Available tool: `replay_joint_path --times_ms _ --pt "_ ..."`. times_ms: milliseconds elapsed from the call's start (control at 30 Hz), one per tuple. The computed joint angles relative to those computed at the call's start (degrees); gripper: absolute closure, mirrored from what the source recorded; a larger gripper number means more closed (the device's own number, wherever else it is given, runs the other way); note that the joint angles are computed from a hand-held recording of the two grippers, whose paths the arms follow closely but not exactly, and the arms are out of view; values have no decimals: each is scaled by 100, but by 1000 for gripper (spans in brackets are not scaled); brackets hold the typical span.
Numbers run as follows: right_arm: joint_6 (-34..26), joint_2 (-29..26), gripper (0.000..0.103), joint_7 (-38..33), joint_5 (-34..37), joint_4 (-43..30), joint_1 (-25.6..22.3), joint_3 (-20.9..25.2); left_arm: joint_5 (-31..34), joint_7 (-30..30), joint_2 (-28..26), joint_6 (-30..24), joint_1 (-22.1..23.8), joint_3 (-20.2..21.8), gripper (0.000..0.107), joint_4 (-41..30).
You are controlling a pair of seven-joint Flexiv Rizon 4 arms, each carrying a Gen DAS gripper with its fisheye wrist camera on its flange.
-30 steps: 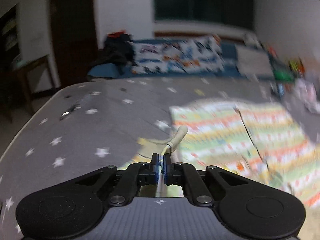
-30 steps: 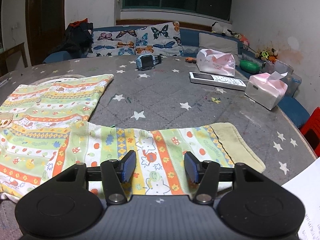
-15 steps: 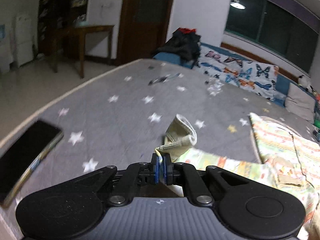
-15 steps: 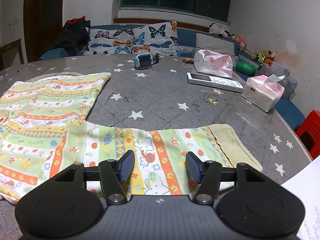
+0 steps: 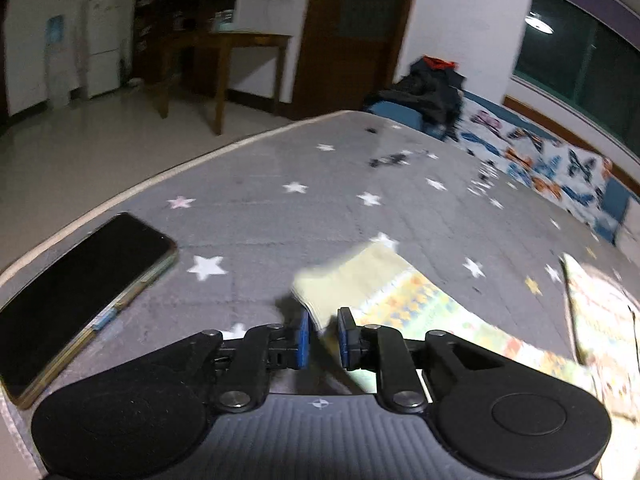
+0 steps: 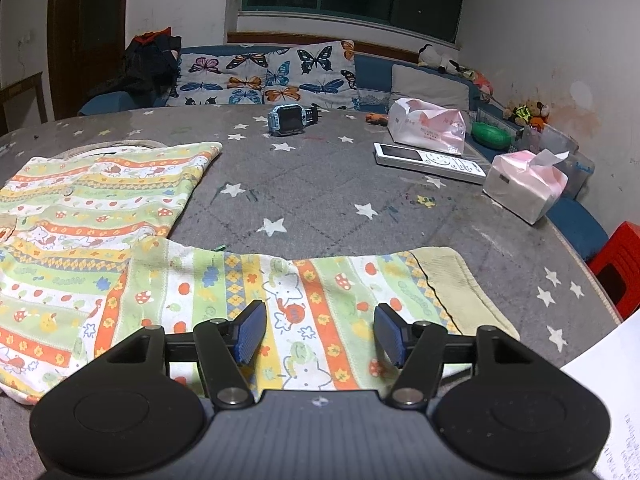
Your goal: Fold clothes
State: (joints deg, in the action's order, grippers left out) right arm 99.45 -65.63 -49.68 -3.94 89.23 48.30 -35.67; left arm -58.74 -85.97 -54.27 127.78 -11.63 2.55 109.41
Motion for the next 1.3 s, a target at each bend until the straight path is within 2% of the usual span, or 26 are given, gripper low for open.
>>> replay_joint_path --times_ms 67,100,200,433,533,600,700,833,1000,1133,1300 --pt "-6 10 41 -4 -5 -12 -30 32 -161 101 -12 -9 -61 69 89 -25" --pt "-9 9 41 -1 -3 -12 -27 29 -448 344 -50 12 -217 163 90 -100" --pt "-14 -2 41 34 28 21 40 -43 -269 401 28 211 -150 36 90 -34" --pt "295 121 41 -107 149 226 138 57 1392 241 121 -62 140 -240 90 -27" --pt "490 239 41 -281 258 298 89 278 1668 317 31 -337 18 -144 90 -196" --pt "590 390 41 -444 263 323 -71 612 1781 358 12 -521 -77 -86 90 -272" --pt "754 537 41 -776 183 294 -259 1051 2363 301 67 -592 -7 -207 90 -325" --pt "834 546 41 -1230 56 65 -407 1490 3086 375 50 -763 -8 -342 90 -586" --pt "778 494 42 -1646 -208 -241 -601 2034 3582 515 -126 -1005 -121 -407 92 -999" --pt "871 702 51 -2071 -704 -83 -1063 2892 4045 553 -161 -1077 9 -615 92 -1059" --pt "796 829 60 -2682 -1729 85 -1840 4161 4654 447 -53 -966 351 -949 91 -878"
